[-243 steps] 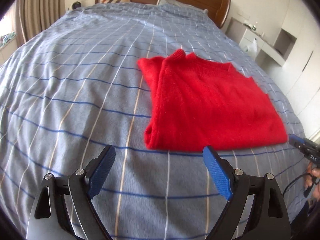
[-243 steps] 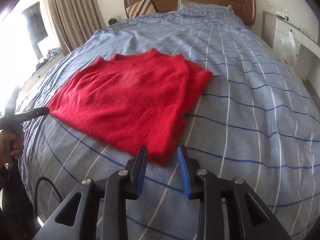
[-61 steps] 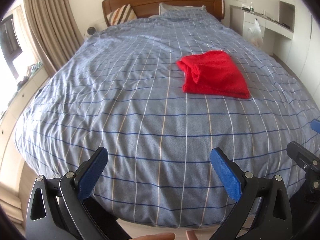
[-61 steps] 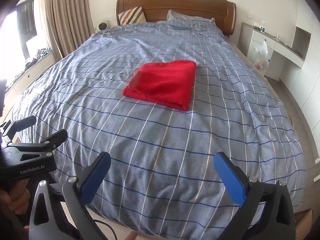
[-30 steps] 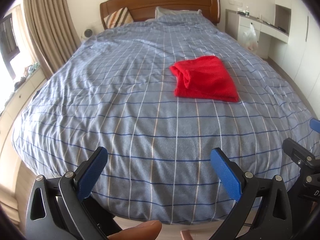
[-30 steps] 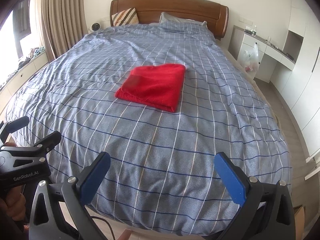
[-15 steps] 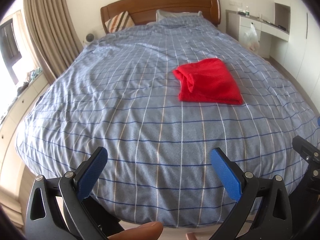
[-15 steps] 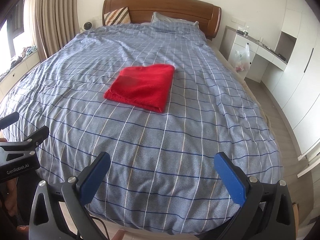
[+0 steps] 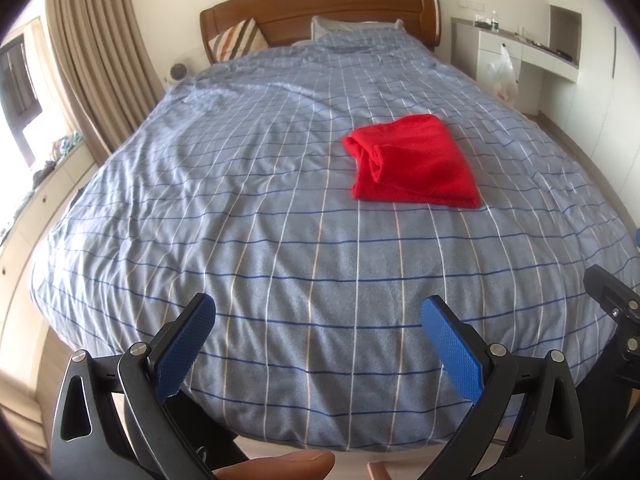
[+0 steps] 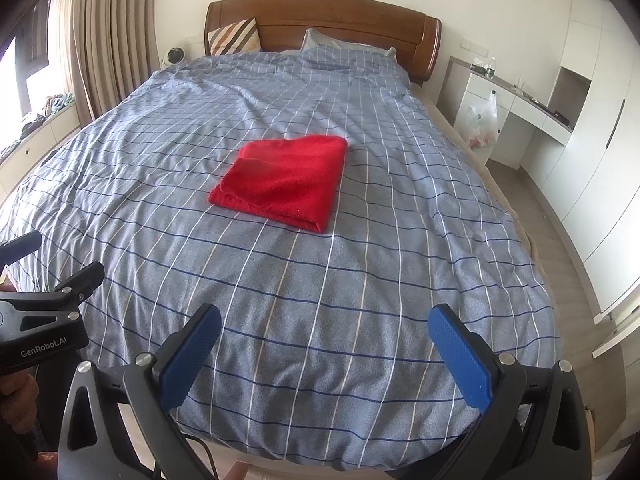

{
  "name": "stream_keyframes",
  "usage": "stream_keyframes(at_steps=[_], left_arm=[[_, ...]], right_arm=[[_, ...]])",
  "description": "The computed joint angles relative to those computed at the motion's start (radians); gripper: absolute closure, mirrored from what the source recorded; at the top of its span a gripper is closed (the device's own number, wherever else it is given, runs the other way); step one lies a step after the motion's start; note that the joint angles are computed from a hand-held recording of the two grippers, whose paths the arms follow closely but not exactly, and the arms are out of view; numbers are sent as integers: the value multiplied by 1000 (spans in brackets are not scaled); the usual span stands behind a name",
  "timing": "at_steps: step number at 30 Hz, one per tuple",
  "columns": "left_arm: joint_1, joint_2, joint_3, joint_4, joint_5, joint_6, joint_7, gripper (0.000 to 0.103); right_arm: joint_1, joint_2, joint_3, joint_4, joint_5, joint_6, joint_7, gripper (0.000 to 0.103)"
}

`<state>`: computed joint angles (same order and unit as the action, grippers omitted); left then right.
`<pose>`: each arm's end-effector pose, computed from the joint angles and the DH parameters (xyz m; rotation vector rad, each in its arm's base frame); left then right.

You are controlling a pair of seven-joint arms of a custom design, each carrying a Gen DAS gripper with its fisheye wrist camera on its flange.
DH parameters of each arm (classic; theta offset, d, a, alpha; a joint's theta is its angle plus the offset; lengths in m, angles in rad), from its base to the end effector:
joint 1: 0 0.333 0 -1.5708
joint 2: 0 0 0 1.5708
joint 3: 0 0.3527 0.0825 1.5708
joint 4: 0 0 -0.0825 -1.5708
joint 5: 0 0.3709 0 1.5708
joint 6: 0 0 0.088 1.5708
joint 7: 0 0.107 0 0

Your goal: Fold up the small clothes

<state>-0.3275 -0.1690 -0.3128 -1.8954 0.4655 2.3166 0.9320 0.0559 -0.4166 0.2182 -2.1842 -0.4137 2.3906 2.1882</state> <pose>0.4264 -0.3265 0.6763 -1.5616 1.9705 -0.6454 0.4285 0.1380 0.6576 -1.7312 1.9462 -0.8559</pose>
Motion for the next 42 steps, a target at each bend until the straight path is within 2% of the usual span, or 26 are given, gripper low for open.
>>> stream_keyframes(at_steps=[16, 29, 34, 39, 42], left_arm=[[-4, 5, -3, 29, -11, -11, -12, 0], [-12, 8, -4, 50, -31, -40, -11, 0], [-15, 9, -5, 54, -27, -56, 5, 0], [-17, -12, 7, 40, -65, -27, 35, 0], [-12, -17, -3, 44, -43, -23, 31, 0]], right_arm=[[3, -5, -2, 13, 4, 5, -12, 1], [20, -9, -31, 9, 123, 31, -63, 1], [12, -4, -19, 11, 123, 21, -61, 1], [11, -6, -12, 19, 111, 7, -59, 1], [16, -17, -12, 16, 110, 3, -67, 1]])
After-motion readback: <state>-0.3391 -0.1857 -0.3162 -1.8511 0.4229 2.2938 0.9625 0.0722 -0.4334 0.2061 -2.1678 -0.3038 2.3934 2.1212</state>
